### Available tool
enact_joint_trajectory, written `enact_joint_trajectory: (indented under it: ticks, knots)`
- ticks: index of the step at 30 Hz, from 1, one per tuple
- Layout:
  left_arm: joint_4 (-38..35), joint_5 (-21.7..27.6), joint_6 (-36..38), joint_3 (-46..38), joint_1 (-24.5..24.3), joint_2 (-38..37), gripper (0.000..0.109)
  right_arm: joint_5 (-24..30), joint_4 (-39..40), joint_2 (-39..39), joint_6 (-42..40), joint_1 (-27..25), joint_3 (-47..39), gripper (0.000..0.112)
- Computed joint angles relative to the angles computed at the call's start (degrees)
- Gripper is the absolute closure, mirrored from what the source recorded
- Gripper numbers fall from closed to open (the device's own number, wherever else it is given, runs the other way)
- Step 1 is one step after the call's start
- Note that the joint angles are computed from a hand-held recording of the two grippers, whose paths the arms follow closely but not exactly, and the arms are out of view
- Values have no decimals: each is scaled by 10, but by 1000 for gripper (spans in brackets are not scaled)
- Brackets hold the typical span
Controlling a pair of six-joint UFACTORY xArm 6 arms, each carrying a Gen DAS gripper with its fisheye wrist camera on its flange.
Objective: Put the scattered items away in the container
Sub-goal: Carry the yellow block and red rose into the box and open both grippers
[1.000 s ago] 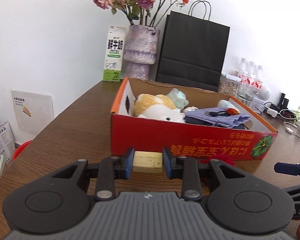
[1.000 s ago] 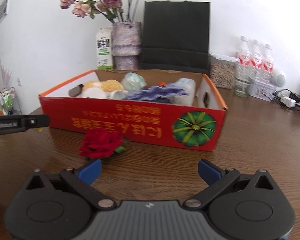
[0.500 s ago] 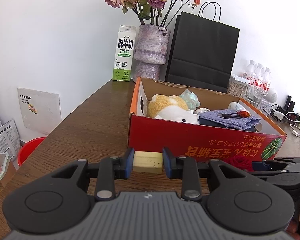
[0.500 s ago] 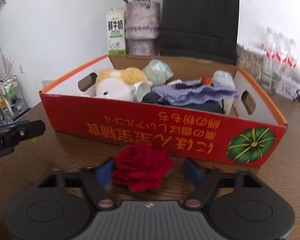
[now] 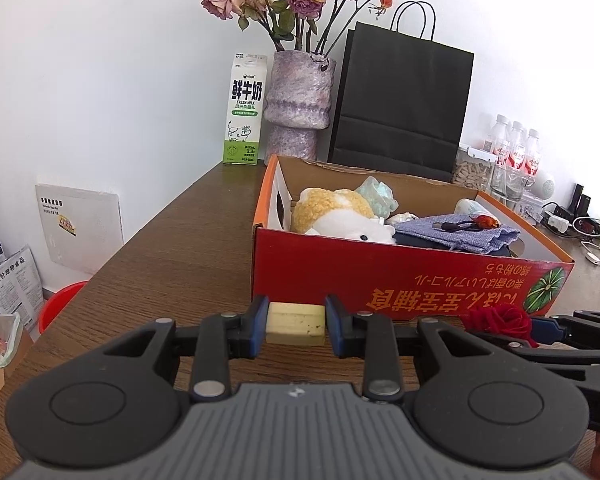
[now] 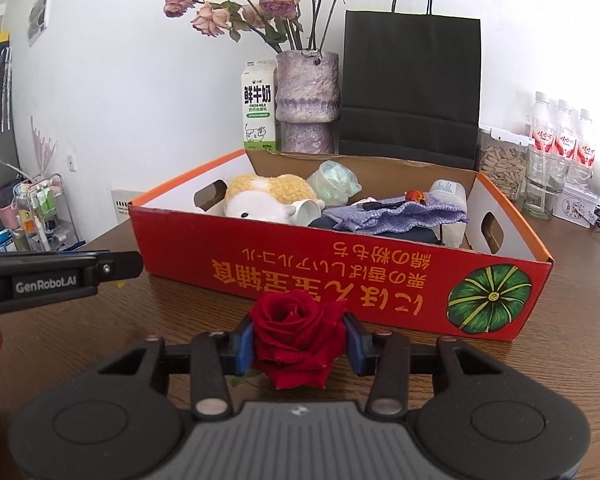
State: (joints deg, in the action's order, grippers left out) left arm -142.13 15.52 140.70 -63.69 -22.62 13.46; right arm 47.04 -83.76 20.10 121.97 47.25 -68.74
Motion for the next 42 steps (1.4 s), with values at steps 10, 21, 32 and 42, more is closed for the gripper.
enact_joint_trajectory:
  ticks: [10,21,32,42]
  knots:
    - [4,3,-14,13,-5,-16,78,37,-23,-22,33,21,25,69]
    - [31,10,-57,1,-31,-52,78,78,-54,-75,27,20,54,68]
    - [-8,-77,-59,-173,-73,38,77,102,-91,-89,1,-23,25,67]
    - [-114,-146,43,-357,-75,186,77,34,-99,-48,29,-98,-12,67]
